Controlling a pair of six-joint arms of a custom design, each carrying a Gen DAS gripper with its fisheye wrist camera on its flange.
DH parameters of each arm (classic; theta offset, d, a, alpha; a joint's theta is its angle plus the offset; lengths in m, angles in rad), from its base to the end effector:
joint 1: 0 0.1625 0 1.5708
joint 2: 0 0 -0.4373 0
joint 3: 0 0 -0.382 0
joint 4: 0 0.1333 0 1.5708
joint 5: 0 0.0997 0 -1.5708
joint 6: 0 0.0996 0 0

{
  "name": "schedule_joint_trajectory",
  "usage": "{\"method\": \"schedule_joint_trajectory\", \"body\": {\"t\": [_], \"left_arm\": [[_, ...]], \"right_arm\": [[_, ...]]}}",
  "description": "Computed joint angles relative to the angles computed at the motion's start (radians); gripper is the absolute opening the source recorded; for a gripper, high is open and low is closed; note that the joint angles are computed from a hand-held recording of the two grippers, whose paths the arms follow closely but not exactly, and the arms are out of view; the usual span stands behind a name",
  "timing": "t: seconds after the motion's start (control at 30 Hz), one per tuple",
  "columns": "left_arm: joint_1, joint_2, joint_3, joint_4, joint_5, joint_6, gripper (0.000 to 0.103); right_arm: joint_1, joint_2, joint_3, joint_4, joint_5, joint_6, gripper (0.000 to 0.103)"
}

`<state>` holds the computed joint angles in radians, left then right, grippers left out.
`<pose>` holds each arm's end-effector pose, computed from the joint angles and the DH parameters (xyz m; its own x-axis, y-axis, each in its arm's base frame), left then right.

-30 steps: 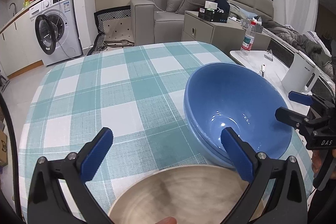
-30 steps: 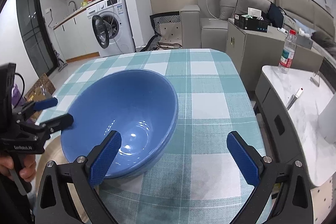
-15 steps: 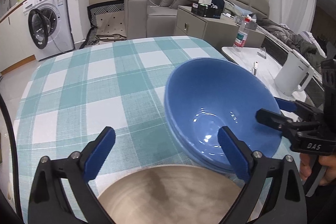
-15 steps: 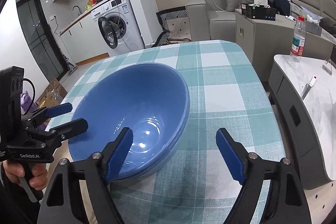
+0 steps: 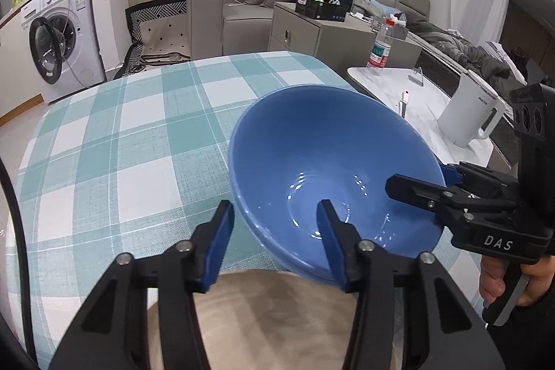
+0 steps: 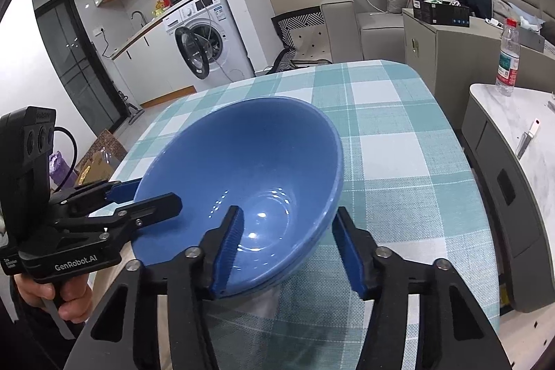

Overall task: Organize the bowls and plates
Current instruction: 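Close the left tool on the stack rim while the right tool grips the opposite rim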

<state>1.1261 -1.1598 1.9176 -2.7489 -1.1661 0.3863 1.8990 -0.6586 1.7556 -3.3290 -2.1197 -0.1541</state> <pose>-0.0940 -0.5983 0.2579 -0.6847 0.5425 -0.4867 0.7025 0.6691 -0.2425 0.2868 -0.5900 0.0844 -0.8610 -0.0867 0.5012 -0.3912 0.7426 -0.5436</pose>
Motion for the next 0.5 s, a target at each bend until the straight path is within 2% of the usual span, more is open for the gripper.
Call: {"method": "schedule_joint_trajectory", "body": {"t": [0.5], "left_arm": [[-0.02,-0.005,0.018,-0.026,0.046,0.001,0.046]], "right_arm": [[0.007,-0.002,0.012,-0.021,-0.01,-0.01,0.052]]}}
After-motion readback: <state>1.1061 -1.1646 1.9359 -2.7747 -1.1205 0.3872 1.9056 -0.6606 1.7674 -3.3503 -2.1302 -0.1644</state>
